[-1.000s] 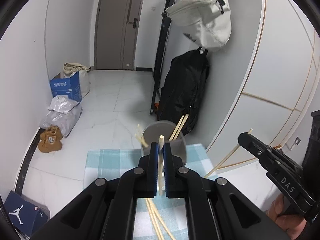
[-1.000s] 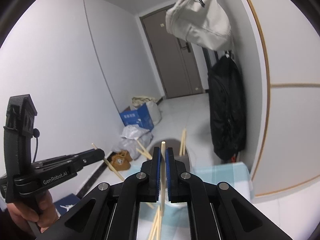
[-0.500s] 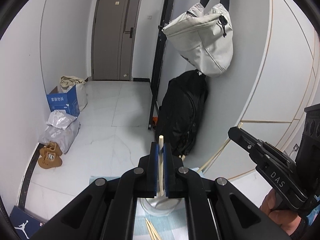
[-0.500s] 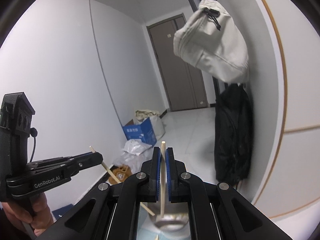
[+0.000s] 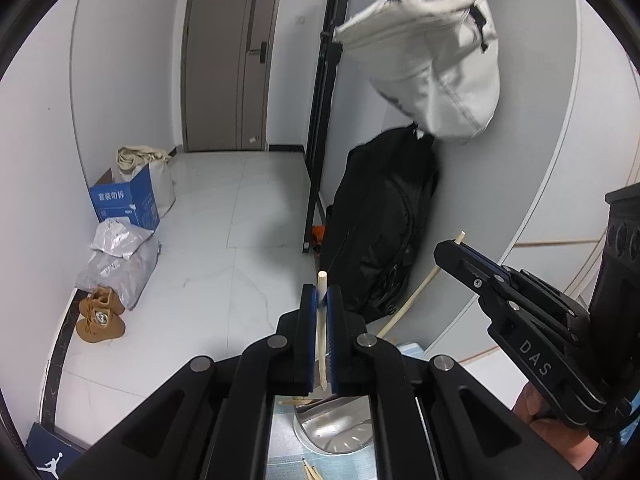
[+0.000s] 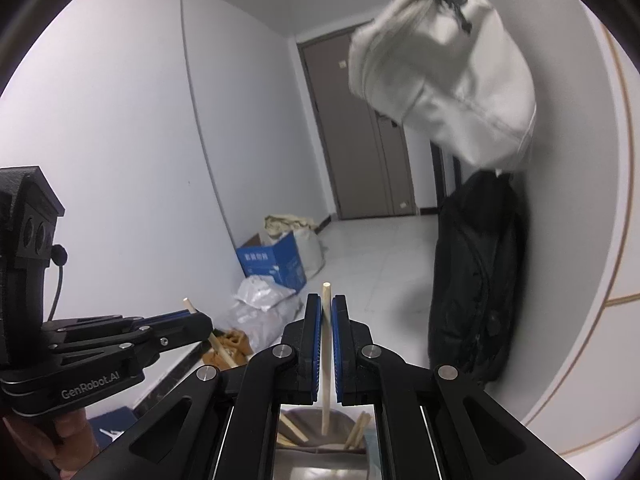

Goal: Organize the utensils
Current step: 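Raise both grippers with their chopsticks over the white utensil holder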

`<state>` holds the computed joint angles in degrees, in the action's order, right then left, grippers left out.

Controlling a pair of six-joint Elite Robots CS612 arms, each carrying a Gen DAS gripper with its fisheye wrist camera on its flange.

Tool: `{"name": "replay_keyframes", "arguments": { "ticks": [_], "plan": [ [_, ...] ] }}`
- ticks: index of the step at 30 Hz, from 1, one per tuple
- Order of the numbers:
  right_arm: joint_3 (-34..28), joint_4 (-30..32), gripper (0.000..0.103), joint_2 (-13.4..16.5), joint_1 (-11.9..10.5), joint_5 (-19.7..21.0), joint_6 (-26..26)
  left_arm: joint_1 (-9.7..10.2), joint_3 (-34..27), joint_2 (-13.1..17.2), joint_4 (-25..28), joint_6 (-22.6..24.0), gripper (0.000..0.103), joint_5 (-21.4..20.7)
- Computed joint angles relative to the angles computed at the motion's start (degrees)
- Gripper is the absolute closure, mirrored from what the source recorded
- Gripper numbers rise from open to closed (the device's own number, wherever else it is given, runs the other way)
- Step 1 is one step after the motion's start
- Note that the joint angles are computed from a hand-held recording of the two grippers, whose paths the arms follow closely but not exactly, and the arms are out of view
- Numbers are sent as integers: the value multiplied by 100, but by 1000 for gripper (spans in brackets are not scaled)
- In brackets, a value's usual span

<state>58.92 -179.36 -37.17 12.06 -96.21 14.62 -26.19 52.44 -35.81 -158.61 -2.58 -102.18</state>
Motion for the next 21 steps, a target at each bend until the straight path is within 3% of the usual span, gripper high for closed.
{"name": "replay_keyframes", "arguments": {
  "ticks": [10,17,18,21],
  "plan": [
    [-51,303,99,158,-52,178,-100,29,-459,317,600,-24,102,-242],
    [-127,725,96,261,-111,530,-62,67,-799,503,1200,58,102,-666],
    [-110,795,96,257,-119,588,-46,80,-870,526,1365,23,99,-730],
    [36,796,95,210,-127,689,22,130,-949,556,1519,-58,71,-1012]
  ]
}}
